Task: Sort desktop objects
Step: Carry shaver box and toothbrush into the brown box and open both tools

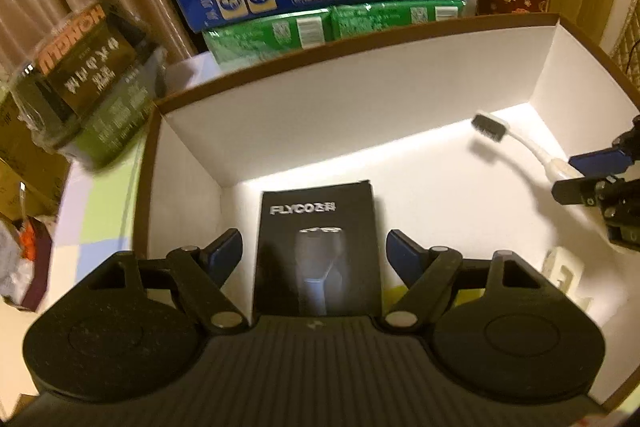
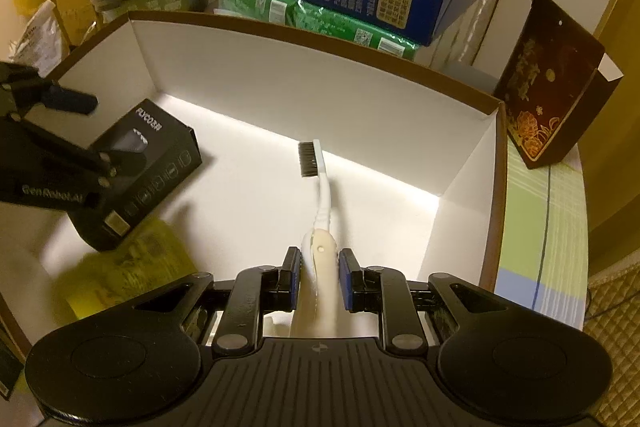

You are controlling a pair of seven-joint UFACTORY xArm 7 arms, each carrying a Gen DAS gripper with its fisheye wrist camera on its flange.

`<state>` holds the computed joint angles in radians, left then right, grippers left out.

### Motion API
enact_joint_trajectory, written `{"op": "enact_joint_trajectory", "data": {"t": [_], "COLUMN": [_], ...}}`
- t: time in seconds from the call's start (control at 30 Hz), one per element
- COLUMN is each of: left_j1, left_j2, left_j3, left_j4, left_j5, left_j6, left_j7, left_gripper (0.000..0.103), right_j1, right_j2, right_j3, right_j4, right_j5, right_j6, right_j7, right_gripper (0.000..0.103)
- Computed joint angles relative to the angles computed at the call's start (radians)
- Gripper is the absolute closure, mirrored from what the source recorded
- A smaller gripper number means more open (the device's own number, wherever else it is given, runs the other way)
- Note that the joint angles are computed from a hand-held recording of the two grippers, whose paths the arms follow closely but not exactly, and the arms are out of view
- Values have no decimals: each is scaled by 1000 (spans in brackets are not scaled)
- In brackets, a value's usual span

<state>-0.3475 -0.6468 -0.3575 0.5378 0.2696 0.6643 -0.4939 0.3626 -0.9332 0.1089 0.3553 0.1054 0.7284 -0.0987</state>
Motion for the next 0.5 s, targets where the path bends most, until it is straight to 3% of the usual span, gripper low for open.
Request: {"op": "enact_joint_trajectory", "data": {"t": [0.23, 0.33, 0.4, 0.43, 0.5], "left_j1": [-10, -21, -26, -29, -37], "left_j2": [-12, -29, -49, -61, -90], "left_j3": [5, 15, 18, 20, 26], "left_j4": [-3, -13, -20, -24, -31], "left_j5": [-12, -28, -38, -44, -57], "left_j6": [0, -5, -3, 0, 8], "left_j7": [1, 6, 9, 10, 17], "left_gripper": [26, 26, 25, 23, 19], "right_j1": [-6, 12, 40, 46, 40], "right_j2": [-18, -37, -66, -82, -110], "right_j3": [9, -3, -25, -23, -2], "right_j4": [-18, -30, -44, -47, -49], "right_j5": [-11, -17, 4, 10, 9], "right_j6": [-33, -54, -63, -62, -53], "right_j7": [3, -20, -42, -42, -24], "right_gripper": [85, 67, 49, 46, 30]}}
